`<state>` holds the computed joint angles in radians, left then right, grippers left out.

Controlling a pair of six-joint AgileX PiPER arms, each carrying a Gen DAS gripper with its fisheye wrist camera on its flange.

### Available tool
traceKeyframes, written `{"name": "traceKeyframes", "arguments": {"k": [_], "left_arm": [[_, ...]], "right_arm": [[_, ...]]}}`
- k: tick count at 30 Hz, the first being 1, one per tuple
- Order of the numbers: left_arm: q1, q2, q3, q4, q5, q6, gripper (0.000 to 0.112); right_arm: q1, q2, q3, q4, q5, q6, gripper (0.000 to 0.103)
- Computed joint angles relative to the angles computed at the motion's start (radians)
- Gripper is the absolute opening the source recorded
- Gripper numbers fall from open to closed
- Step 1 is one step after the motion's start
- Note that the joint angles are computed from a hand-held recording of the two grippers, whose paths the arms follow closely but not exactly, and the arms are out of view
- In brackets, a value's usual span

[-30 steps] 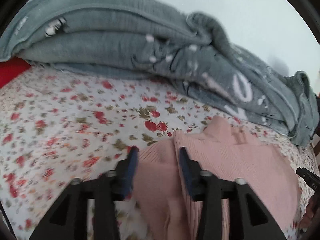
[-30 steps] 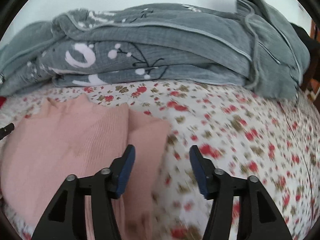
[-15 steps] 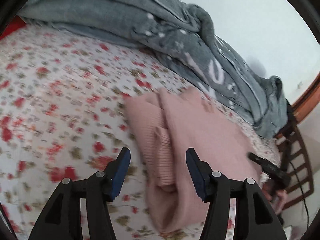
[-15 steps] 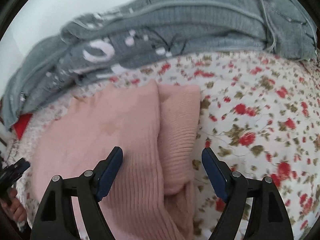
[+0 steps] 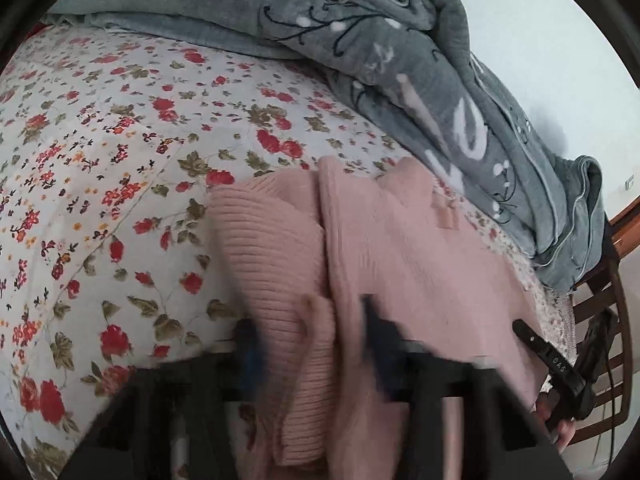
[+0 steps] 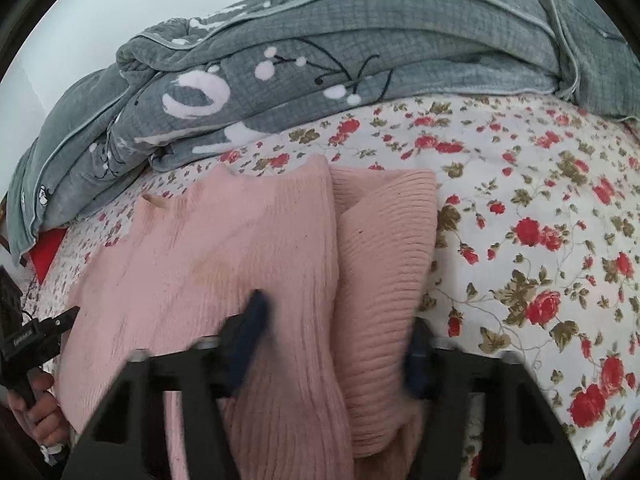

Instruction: Fold small clothes

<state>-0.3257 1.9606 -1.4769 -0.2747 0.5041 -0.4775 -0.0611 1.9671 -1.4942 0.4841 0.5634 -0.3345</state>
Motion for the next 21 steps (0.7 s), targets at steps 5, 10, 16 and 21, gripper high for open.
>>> {"name": "traceKeyframes", "arguments": {"k": [5,10,16,21], "left_arm": [[-0.052,-0.065,0.009,0.106,0.015,-0.068,0.023],[-0.103,-0.19,0.134,0.053,-0.021,-0.02,0.023],[-0.174,-0.363,0.355,-0.036,-0.071,0.04,0.023],[-0.263,-0.368,0.391,0.282,-0.056,-0.272,0.031]], "right_arm": [[-0.04,-0.143,0.137,0.112,-0.006,-0.117,0.02],[-0.081,-0.311,0.291,0.117,0.013,-0.132,0.02],[-0.198,-0.549,0.523,0.218,0.082,-0.305,0.02],[-0.262,-0.59,0.633,0.257,0.079,-0.397,0.027]]}}
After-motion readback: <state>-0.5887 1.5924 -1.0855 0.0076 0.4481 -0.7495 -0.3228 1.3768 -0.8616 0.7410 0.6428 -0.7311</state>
